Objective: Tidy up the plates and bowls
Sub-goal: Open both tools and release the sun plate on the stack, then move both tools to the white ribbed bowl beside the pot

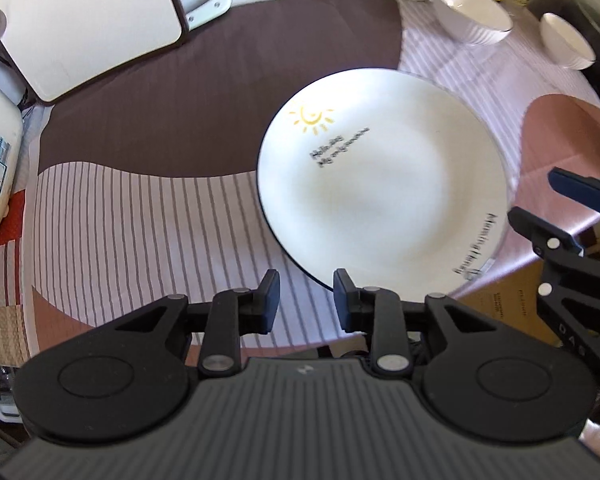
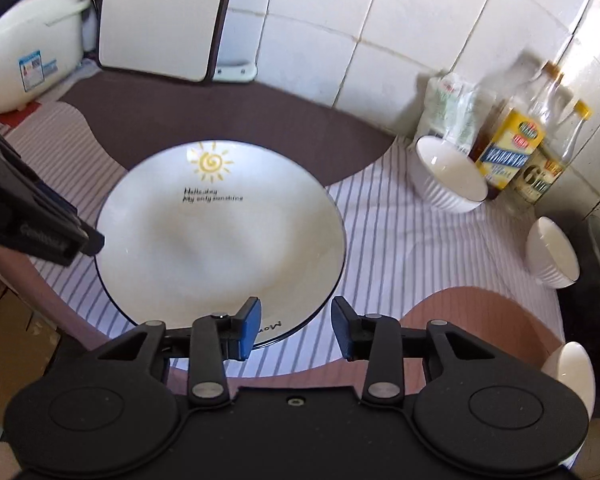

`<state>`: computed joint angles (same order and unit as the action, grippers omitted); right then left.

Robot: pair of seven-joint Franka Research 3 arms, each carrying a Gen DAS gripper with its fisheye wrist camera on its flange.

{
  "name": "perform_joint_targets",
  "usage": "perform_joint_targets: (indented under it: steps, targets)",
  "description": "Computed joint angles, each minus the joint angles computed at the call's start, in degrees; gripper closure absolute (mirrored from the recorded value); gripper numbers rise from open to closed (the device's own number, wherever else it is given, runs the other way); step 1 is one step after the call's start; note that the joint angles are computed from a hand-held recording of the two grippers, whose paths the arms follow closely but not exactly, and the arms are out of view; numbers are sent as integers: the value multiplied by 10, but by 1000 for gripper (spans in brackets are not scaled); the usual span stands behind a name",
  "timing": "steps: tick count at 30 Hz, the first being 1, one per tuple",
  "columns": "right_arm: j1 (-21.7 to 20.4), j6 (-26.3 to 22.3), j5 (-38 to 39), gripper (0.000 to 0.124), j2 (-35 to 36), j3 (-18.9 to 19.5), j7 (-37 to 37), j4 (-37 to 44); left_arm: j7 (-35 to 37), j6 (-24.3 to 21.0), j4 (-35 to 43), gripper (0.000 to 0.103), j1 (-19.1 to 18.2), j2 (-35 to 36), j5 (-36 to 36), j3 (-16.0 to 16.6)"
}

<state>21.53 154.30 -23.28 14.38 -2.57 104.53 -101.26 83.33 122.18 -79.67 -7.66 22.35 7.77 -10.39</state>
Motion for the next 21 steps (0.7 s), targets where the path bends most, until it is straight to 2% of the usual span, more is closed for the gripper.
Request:
perform_joint_targets:
  steps: [2, 4, 5, 7, 8, 13, 16, 20, 21]
  targets:
    - [-14, 31, 30, 81, -21, 8, -16, -28, 6, 10, -14, 74, 4, -16, -11, -5]
    - [-33, 49, 92, 81, -39, 21, -36, -48, 13, 15, -23, 71, 7, -30, -24, -9]
    - [-31, 44, 94, 81, -44, 16, -15, -50, 17, 15, -24, 69, 8, -34, -32, -11]
    - [-20, 39, 49, 80, -53, -2, 51, -53, 16, 22, -32, 64, 8, -47, -41, -11]
    - [-23, 47, 40, 80, -59, -3, 60, -59, 13, 30, -39, 64, 7, -55, -41, -11]
    - [-61, 100, 93, 79, -104, 14, 38, -110, 33, 32, -44, 62, 8, -79, -73, -18]
    - [-80, 145, 99, 71, -131, 17, 27, -149, 48, 40, -42, 57, 1, -88, -74, -21]
    - [-110, 141, 96, 68, -165, 23, 31, -184, 62, 34, -13, 51, -9, -78, -89, -27]
    - [-119, 142, 92, 67, -174, 25, 33, -193, 64, 37, -7, 45, -13, -75, -91, -29]
